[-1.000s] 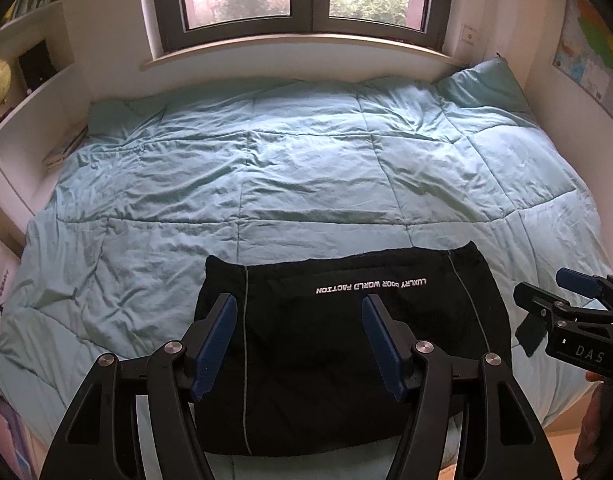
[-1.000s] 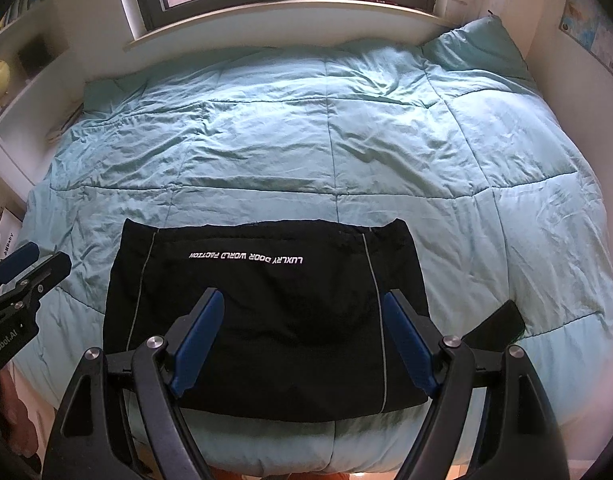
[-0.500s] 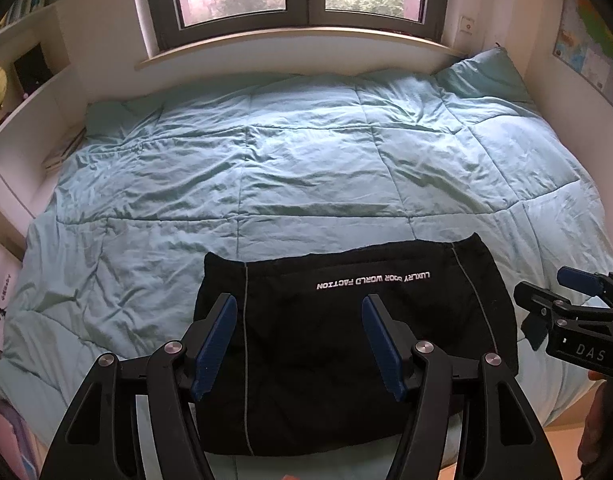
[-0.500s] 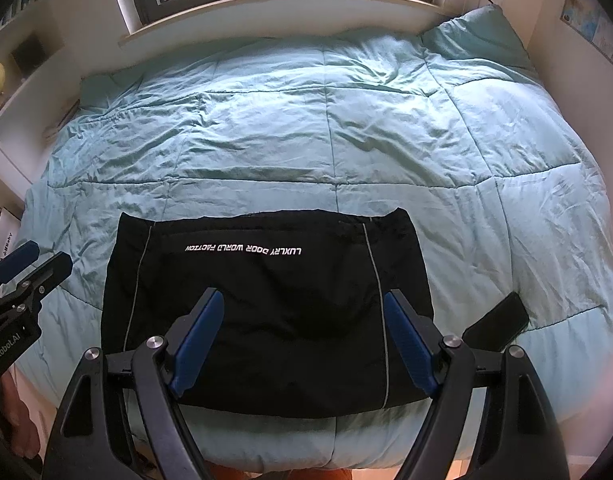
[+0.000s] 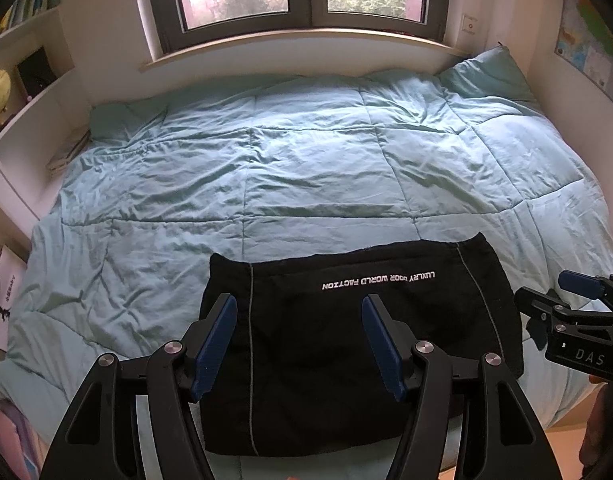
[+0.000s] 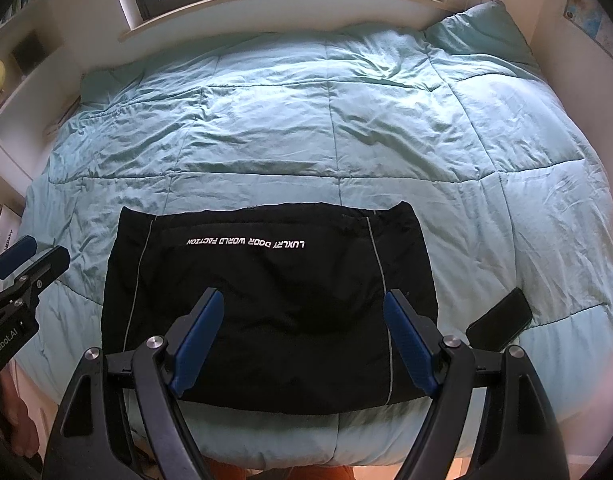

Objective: Fold large clothes

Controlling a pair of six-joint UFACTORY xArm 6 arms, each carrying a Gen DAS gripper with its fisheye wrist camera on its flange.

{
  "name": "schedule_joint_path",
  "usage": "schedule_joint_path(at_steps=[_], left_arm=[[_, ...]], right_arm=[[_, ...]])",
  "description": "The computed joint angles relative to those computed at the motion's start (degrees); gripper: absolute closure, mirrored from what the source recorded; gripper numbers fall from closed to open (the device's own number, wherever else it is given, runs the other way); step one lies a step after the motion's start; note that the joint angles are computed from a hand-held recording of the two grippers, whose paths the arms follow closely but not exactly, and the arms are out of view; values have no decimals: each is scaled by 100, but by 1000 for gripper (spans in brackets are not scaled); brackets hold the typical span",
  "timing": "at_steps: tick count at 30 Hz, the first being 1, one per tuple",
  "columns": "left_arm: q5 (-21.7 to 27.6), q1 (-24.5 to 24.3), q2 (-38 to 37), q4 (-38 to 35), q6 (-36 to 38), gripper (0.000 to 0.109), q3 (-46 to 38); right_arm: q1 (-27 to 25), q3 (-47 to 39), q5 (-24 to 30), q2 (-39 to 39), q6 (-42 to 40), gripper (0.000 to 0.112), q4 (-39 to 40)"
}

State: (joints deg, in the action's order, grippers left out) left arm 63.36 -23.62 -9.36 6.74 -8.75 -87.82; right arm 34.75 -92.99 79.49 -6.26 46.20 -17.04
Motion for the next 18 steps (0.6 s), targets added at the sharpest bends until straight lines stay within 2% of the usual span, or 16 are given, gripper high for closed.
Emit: schedule_joint_path(at_steps=[14,18], left_arm=[[34,-38,-23,330,-177,42,88],[-326,35,-184,631,-438,42,346]], right_arm=[[26,126,-46,-43,-85,29,102],[-4,170,-60,-43,-120,29,179]])
